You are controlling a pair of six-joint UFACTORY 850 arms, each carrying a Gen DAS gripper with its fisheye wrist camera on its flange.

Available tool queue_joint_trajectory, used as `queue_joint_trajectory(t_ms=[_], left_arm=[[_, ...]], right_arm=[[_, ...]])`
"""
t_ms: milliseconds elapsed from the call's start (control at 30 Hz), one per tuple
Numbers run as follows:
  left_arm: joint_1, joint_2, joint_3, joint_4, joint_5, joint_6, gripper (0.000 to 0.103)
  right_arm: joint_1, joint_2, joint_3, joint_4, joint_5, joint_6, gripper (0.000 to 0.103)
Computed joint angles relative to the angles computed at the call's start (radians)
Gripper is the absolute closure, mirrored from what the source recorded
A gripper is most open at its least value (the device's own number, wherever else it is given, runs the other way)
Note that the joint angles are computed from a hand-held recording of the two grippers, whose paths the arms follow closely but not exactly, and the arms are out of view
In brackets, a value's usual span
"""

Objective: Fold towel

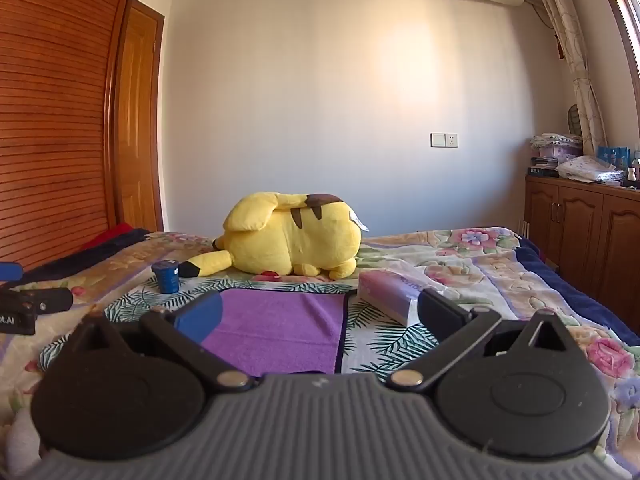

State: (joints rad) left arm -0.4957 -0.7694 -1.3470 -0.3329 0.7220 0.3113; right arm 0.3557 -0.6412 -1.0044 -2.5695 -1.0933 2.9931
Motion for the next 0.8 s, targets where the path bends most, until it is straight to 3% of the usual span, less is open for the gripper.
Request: queue_joint_trajectory(t_ms=[800], left_arm=[[0.006,0.006,0.008,0.012,0.012,-0.021,0.016]], right_arm=[[0.001,-0.002,-0.001,0.004,0.007,-0.009,0.000]])
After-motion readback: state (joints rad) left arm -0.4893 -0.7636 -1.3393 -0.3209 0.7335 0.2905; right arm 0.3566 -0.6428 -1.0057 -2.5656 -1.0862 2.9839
